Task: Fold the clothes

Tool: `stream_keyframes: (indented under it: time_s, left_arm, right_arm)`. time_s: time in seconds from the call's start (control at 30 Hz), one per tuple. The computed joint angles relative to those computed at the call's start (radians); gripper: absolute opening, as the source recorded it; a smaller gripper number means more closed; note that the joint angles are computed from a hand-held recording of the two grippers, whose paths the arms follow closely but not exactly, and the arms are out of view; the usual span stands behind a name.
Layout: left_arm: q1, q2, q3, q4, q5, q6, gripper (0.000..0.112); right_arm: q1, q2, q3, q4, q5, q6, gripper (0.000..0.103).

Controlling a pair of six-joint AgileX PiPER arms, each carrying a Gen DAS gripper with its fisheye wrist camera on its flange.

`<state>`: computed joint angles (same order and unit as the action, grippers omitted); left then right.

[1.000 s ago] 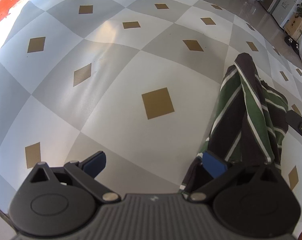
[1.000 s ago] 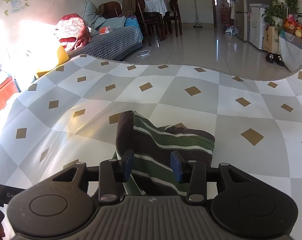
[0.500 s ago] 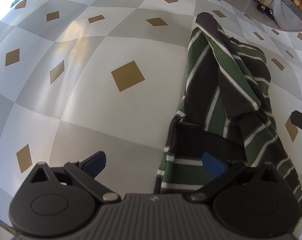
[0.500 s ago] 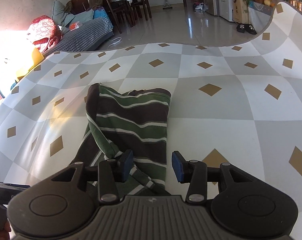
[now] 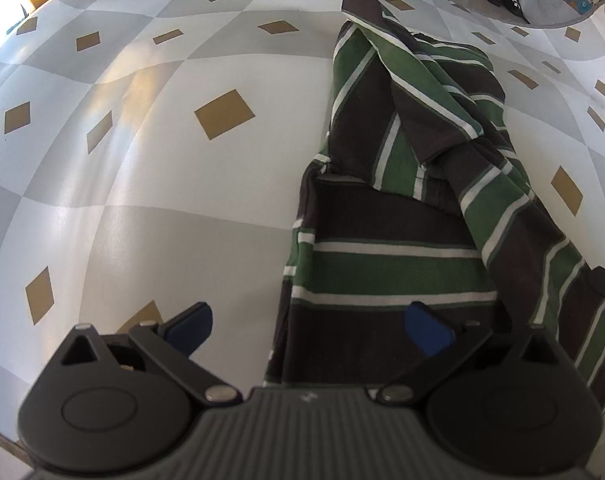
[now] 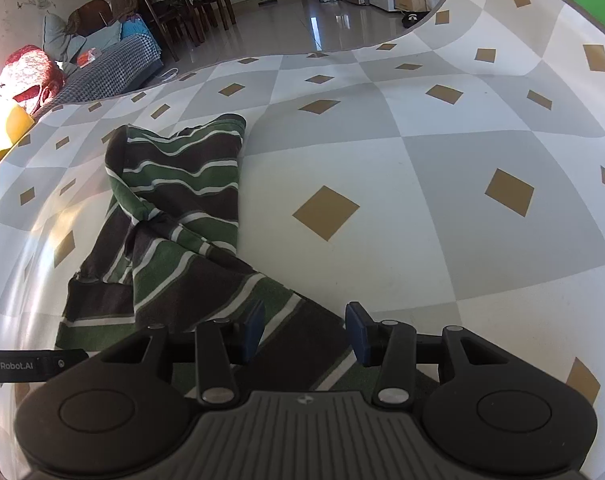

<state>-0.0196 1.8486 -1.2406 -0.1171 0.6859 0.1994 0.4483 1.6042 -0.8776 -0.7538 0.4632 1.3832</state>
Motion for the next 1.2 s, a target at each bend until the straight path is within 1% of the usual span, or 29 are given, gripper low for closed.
stream_keyframes:
  time_s: [0.2, 0.27, 0.47, 0.57, 0.63, 0.73, 0.83, 0.9, 0.93, 1.0, 1.07, 1.13, 1.2]
  left_arm:
    - [-0.001, -0.052, 0.091, -0.002, -0.041, 0.003, 0.103]
    - [-0.002, -0.072, 0.120, -0.004, -0.055, 0.006, 0.103]
    - [-0.007, -0.129, 0.206, 0.002, -0.103, 0.005, 0.103]
    - [-0.011, -0.148, 0.242, 0.017, -0.124, -0.006, 0.103]
    - [-0.008, -0.160, 0.263, 0.010, -0.133, 0.000, 0.103]
    - [-0.005, -0.180, 0.291, 0.011, -0.149, -0.001, 0.103]
    - [-0.013, -0.198, 0.314, 0.033, -0.171, -0.011, 0.103]
    - [-0.007, -0.196, 0.314, 0.000, -0.164, 0.019, 0.103]
    - [-0.001, -0.193, 0.313, -0.025, -0.158, 0.039, 0.103]
    - [0.001, -0.193, 0.317, -0.044, -0.164, 0.059, 0.103]
    - [-0.001, -0.195, 0.323, -0.052, -0.173, 0.072, 0.103]
    - [-0.002, -0.196, 0.327, -0.056, -0.179, 0.079, 0.103]
    - [0.000, -0.198, 0.333, -0.066, -0.186, 0.090, 0.103]
  right_arm:
    - [0.030, -0.052, 0.088, -0.096, 0.063, 0.136, 0.044]
    - [0.028, -0.076, 0.124, -0.113, 0.058, 0.171, 0.044]
    - [0.053, -0.133, 0.233, -0.268, 0.039, 0.363, 0.046]
    - [0.072, -0.140, 0.244, -0.291, 0.056, 0.381, 0.046]
    - [0.095, -0.153, 0.255, -0.304, 0.080, 0.425, 0.046]
    - [0.112, -0.178, 0.285, -0.330, 0.086, 0.499, 0.046]
    - [0.158, -0.184, 0.290, -0.331, 0.153, 0.531, 0.046]
    - [0.181, -0.175, 0.287, -0.315, 0.206, 0.530, 0.046]
    - [0.182, -0.172, 0.288, -0.309, 0.215, 0.534, 0.046]
    - [0.179, -0.172, 0.297, -0.310, 0.212, 0.555, 0.047]
    - [0.180, -0.172, 0.306, -0.329, 0.194, 0.575, 0.054]
    - [0.193, -0.159, 0.299, -0.342, 0.187, 0.563, 0.058]
    - [0.215, -0.138, 0.289, -0.358, 0.194, 0.549, 0.058]
